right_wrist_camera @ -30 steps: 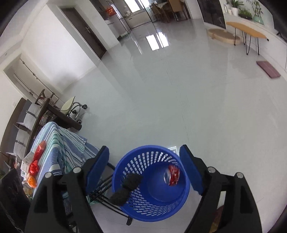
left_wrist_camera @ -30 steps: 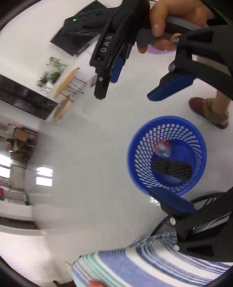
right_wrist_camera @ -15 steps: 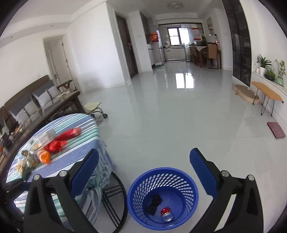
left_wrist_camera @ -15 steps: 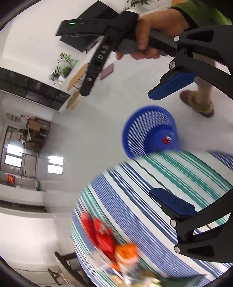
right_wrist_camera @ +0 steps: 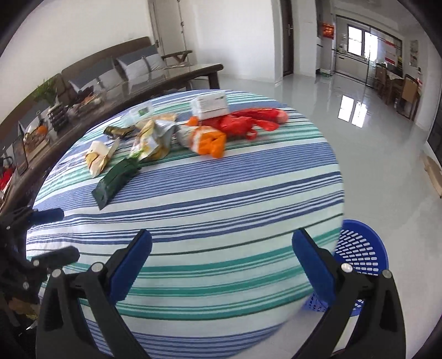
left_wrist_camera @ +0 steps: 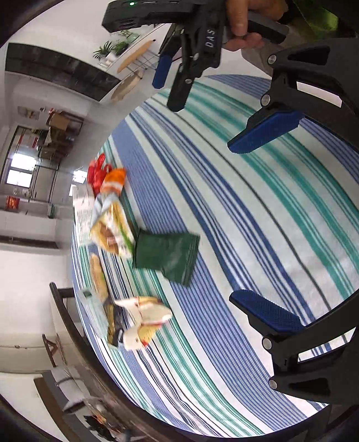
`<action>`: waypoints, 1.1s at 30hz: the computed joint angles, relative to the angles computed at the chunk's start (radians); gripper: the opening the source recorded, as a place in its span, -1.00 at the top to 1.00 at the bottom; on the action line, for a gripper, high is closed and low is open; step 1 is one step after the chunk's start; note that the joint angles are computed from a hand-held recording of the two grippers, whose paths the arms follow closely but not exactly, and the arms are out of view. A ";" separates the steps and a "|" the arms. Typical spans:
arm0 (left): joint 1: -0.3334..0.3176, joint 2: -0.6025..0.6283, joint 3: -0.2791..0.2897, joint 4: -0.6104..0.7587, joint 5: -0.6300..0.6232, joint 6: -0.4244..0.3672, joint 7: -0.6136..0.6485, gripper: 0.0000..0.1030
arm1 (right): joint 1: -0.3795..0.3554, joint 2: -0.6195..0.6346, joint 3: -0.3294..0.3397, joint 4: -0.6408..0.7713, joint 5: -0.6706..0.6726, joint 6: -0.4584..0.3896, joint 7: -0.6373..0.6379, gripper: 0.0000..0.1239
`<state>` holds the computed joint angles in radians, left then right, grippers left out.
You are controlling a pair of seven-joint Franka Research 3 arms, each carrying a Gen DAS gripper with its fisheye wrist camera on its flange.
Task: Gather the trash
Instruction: 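Grasp the dark green wrapper with the left tool while the right tool grasps the yellow chip bag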
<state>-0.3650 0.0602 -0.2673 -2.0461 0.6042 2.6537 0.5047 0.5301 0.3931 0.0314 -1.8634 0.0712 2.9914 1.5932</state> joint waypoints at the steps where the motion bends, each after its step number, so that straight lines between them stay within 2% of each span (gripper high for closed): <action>1: 0.009 -0.013 0.007 -0.020 -0.010 0.010 -0.001 -0.90 | 0.019 0.020 -0.010 0.029 -0.017 -0.032 0.006 -0.59; 5: 0.040 -0.020 0.015 -0.043 -0.097 0.036 0.089 -0.90 | 0.067 0.062 -0.051 0.092 -0.088 -0.116 0.050 -0.59; 11: 0.036 0.086 0.028 0.096 -0.054 -0.040 0.168 -0.88 | 0.057 0.067 -0.040 0.086 -0.120 -0.126 0.077 -0.59; 15: 0.035 0.165 0.037 0.191 -0.092 -0.067 0.227 -0.64 | 0.043 0.050 -0.034 0.058 -0.117 -0.107 0.087 -0.59; 20: -0.001 0.231 0.057 0.277 -0.066 -0.125 0.245 -0.39 | 0.017 0.036 -0.019 0.030 -0.084 -0.072 0.081 -0.59; 25: -0.019 0.241 0.070 0.296 -0.035 -0.132 0.223 0.17 | 0.020 0.026 -0.030 0.018 -0.075 -0.044 0.089 -0.58; 30: -0.004 0.184 0.066 0.223 -0.056 -0.108 0.201 0.26 | 0.004 0.044 -0.002 0.061 -0.053 -0.060 0.055 -0.58; 33: 0.011 0.121 0.064 0.141 -0.065 -0.090 0.153 0.27 | -0.019 0.082 0.047 0.137 -0.016 -0.091 -0.007 -0.58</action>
<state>-0.3543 0.1810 -0.2030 -1.9048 0.5392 2.5637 0.6576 0.5111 0.4754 0.0787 -1.7260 0.0554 2.9001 1.5865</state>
